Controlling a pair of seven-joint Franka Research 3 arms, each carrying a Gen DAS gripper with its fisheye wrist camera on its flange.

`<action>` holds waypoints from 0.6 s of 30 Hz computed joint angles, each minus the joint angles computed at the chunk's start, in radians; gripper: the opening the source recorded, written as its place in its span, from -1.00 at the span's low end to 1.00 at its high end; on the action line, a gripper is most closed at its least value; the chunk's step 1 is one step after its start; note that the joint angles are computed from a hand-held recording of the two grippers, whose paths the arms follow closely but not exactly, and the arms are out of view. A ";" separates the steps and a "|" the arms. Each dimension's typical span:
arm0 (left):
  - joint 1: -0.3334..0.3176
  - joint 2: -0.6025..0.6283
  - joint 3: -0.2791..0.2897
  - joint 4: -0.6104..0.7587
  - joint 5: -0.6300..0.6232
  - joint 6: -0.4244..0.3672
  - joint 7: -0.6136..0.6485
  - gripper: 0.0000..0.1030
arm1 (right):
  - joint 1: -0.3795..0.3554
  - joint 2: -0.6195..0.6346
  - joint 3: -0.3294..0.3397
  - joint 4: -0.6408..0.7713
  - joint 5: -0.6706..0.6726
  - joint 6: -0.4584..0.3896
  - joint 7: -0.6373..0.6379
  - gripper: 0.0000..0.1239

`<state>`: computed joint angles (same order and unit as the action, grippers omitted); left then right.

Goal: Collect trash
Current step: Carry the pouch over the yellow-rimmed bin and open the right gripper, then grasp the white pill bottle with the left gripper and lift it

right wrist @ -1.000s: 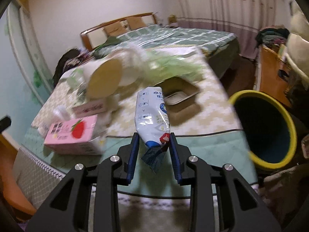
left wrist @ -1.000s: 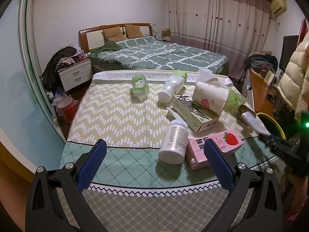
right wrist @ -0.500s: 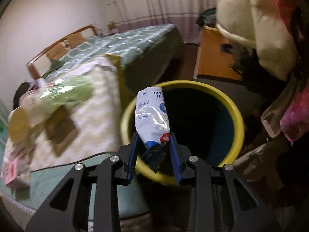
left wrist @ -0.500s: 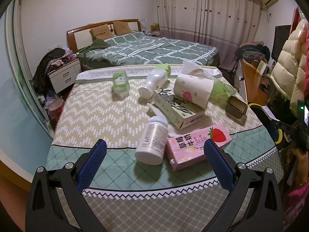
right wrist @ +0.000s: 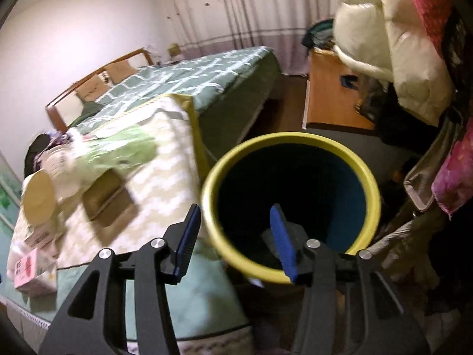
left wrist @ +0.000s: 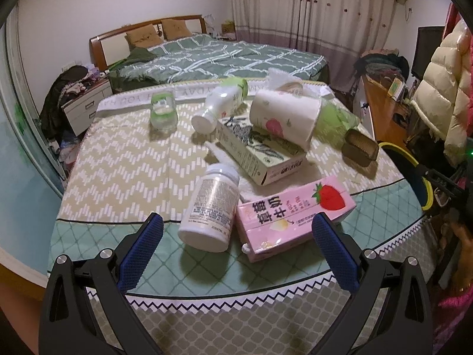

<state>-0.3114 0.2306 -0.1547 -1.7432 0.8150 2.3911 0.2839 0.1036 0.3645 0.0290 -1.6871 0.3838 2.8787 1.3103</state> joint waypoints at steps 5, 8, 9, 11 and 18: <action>0.009 -0.008 0.005 -0.025 -0.009 0.002 -0.002 0.93 | 0.023 -0.014 -0.007 -0.021 -0.023 0.019 0.006 -0.22; 0.025 -0.033 0.006 -0.066 -0.015 0.021 -0.004 0.93 | 0.022 -0.011 -0.005 -0.015 -0.021 0.017 0.012 -0.22; 0.031 -0.041 0.005 -0.078 -0.020 0.027 -0.004 0.93 | 0.023 -0.011 -0.005 -0.016 -0.021 0.020 0.014 -0.22; 0.041 -0.055 0.005 -0.102 -0.021 0.041 -0.010 0.93 | 0.023 -0.010 -0.005 -0.015 -0.023 0.020 0.016 -0.22; 0.066 -0.047 0.001 -0.119 -0.046 0.042 0.045 0.70 | 0.017 -0.006 -0.001 -0.008 -0.014 0.012 0.013 -0.22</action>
<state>-0.2458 0.1838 -0.1537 -1.8623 0.7690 2.4333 0.3292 0.1202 0.3590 0.0280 -1.6955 0.3697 2.8908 1.3236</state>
